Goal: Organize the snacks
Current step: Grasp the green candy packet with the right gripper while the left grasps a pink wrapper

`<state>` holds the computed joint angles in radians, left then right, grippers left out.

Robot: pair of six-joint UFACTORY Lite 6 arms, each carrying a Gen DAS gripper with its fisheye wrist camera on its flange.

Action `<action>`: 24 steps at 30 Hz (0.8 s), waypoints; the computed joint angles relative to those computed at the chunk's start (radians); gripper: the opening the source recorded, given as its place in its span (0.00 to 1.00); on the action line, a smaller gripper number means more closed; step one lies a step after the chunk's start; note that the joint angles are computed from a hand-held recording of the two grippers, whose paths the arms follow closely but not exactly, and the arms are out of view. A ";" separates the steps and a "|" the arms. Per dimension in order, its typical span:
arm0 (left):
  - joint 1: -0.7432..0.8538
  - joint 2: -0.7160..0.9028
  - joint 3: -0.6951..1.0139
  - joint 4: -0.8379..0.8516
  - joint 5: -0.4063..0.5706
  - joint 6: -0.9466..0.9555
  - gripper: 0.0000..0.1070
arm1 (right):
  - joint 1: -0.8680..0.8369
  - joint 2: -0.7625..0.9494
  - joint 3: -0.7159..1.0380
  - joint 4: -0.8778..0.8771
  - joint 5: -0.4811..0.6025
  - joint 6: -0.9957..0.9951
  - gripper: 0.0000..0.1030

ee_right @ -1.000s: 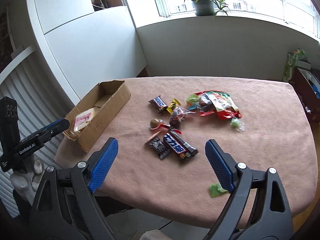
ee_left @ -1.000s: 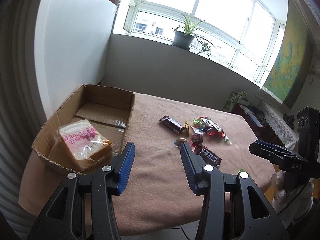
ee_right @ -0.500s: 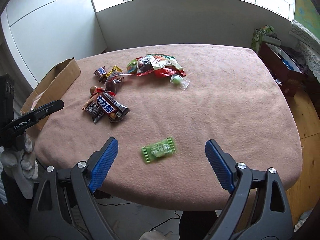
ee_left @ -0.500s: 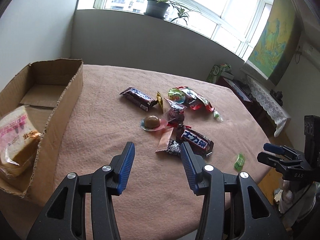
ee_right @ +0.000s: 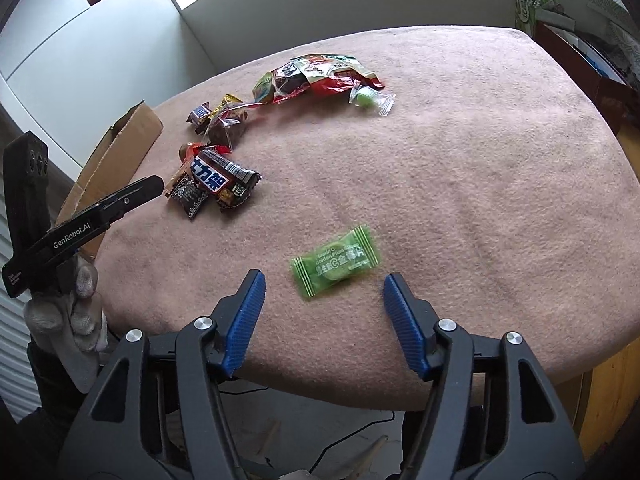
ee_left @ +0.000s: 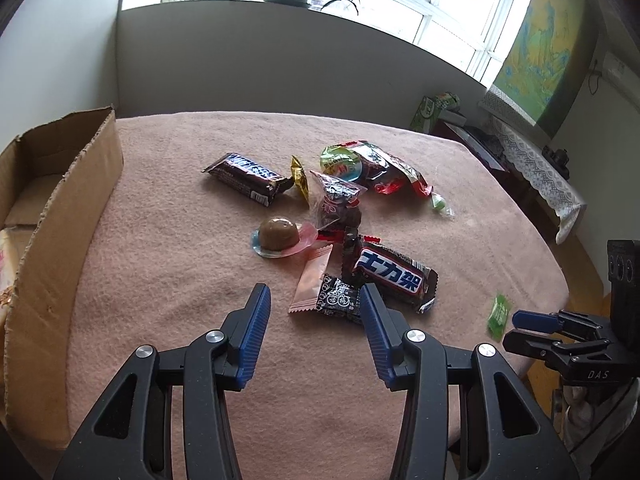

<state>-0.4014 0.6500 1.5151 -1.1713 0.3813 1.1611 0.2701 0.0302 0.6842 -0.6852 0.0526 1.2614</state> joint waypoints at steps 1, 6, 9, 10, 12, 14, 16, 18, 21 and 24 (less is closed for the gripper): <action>-0.003 0.016 0.024 0.029 0.002 -0.029 0.38 | 0.008 0.020 0.024 -0.053 0.019 0.047 0.63; -0.015 0.091 0.126 0.168 0.022 -0.160 0.32 | 0.027 0.122 0.138 -0.092 0.064 0.051 0.63; -0.018 0.126 0.169 0.235 0.027 -0.229 0.32 | 0.043 0.185 0.205 -0.198 0.093 0.135 0.63; -0.018 0.136 0.183 0.254 0.030 -0.252 0.32 | 0.049 0.204 0.224 -0.234 0.101 0.164 0.63; -0.015 0.148 0.199 0.266 0.038 -0.268 0.27 | 0.068 0.234 0.256 -0.303 0.130 0.220 0.63; -0.017 0.162 0.216 0.285 0.039 -0.290 0.25 | 0.094 0.251 0.273 -0.367 0.170 0.273 0.60; -0.016 0.173 0.227 0.294 0.042 -0.299 0.23 | 0.118 0.249 0.265 -0.431 0.203 0.333 0.56; -0.017 0.185 0.243 0.300 0.045 -0.308 0.22 | 0.126 0.238 0.248 -0.464 0.220 0.364 0.51; -0.021 0.179 0.234 0.310 0.031 -0.314 0.20 | 0.130 0.211 0.212 -0.502 0.238 0.399 0.40; -0.020 0.175 0.225 0.303 0.023 -0.308 0.18 | 0.121 0.184 0.179 -0.524 0.232 0.421 0.32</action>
